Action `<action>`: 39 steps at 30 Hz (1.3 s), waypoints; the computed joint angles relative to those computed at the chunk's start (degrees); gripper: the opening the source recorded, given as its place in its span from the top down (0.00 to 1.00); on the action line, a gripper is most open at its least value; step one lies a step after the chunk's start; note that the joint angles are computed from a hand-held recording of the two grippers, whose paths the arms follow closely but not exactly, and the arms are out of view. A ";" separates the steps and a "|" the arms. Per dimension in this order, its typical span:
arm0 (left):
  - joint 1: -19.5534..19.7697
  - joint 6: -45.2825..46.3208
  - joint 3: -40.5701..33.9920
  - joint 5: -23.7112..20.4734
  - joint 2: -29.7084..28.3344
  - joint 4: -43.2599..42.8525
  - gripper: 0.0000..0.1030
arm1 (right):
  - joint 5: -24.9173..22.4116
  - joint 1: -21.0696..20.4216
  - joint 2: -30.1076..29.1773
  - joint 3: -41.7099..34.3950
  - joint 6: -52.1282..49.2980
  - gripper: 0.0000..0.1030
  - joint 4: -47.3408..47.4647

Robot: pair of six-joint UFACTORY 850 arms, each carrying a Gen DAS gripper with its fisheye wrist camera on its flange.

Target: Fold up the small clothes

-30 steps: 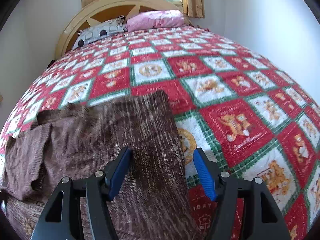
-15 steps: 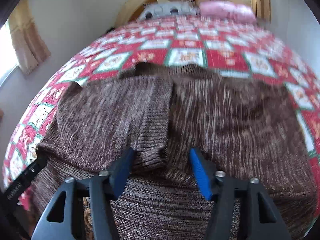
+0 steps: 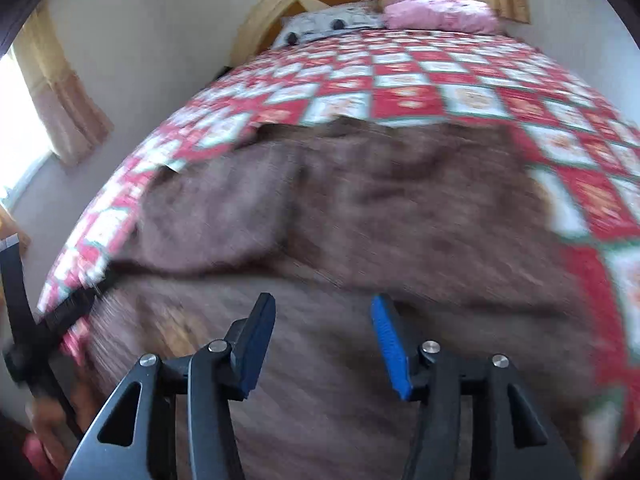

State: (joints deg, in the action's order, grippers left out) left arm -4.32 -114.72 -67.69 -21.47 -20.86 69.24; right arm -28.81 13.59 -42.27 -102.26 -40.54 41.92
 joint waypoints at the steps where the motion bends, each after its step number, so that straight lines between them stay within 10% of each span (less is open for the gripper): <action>1: 0.07 -0.33 0.12 0.30 0.07 0.37 0.03 | 0.53 -1.04 1.61 2.48 -2.43 0.49 1.82; 11: -1.51 17.61 4.03 2.19 4.28 -9.16 0.00 | 8.21 -14.81 25.40 30.65 10.36 0.49 -16.89; 17: -5.09 17.67 16.95 6.41 16.75 -2.01 0.00 | 1.85 -23.08 36.69 40.33 -18.66 0.49 6.05; 23: -7.27 28.40 26.97 11.04 28.85 -8.09 0.00 | -4.03 -19.53 38.20 43.46 -31.16 0.49 12.63; 30: -8.42 22.89 33.91 10.00 35.19 -6.47 0.00 | 5.26 -13.64 43.70 49.16 -55.10 0.49 40.43; 39: -8.43 51.18 33.26 10.86 33.73 -31.94 0.00 | -35.48 -17.81 40.39 41.02 -28.33 0.49 25.66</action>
State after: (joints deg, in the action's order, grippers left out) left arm -12.74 -63.54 -34.43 -10.61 12.88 37.30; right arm -64.29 -4.22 -1.89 -61.24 -68.87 67.58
